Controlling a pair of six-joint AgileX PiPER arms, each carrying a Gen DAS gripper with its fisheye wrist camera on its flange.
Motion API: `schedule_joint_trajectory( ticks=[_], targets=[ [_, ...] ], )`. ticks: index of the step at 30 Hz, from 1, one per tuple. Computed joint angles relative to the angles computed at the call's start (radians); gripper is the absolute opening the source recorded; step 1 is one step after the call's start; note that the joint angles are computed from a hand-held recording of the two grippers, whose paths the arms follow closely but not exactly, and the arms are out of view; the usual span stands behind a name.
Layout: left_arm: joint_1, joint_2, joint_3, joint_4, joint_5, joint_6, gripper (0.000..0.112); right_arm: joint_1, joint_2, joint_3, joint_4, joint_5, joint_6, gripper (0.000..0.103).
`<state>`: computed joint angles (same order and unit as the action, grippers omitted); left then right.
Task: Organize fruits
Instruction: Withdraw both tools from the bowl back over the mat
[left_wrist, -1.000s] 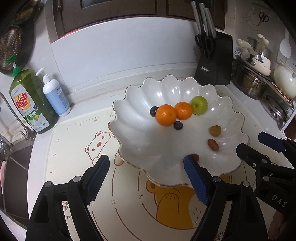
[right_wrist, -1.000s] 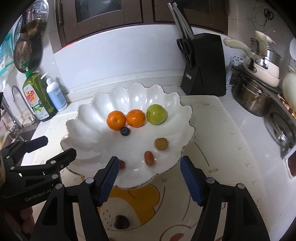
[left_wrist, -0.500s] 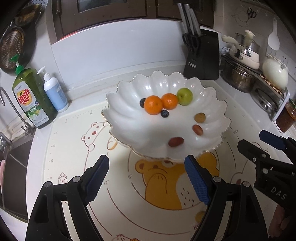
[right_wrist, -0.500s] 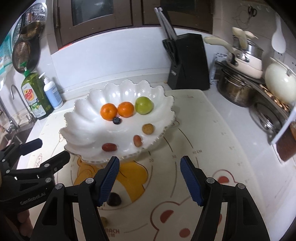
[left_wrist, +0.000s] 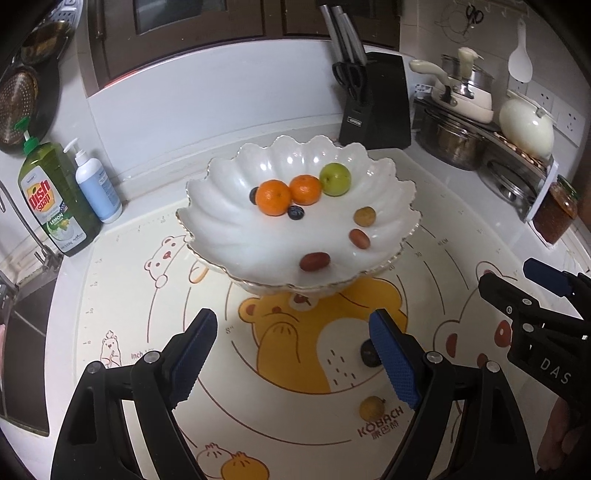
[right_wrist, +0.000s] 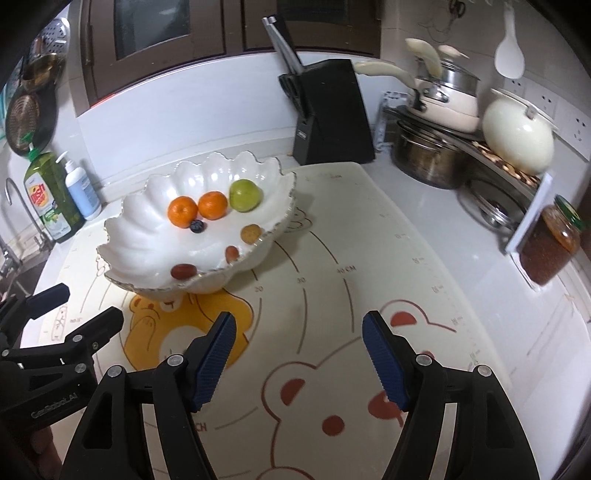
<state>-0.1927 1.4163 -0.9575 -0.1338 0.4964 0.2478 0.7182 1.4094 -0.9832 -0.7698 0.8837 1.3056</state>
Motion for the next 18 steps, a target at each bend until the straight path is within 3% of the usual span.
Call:
schedule_joint_trajectory(
  ticks=[18],
  targets=[
    [-0.085,-0.082,0.159,0.029,-0.062,-0.042,0.084,0.097,-0.117,0.166,-0.009,0.094,0.186,0.072]
  ],
)
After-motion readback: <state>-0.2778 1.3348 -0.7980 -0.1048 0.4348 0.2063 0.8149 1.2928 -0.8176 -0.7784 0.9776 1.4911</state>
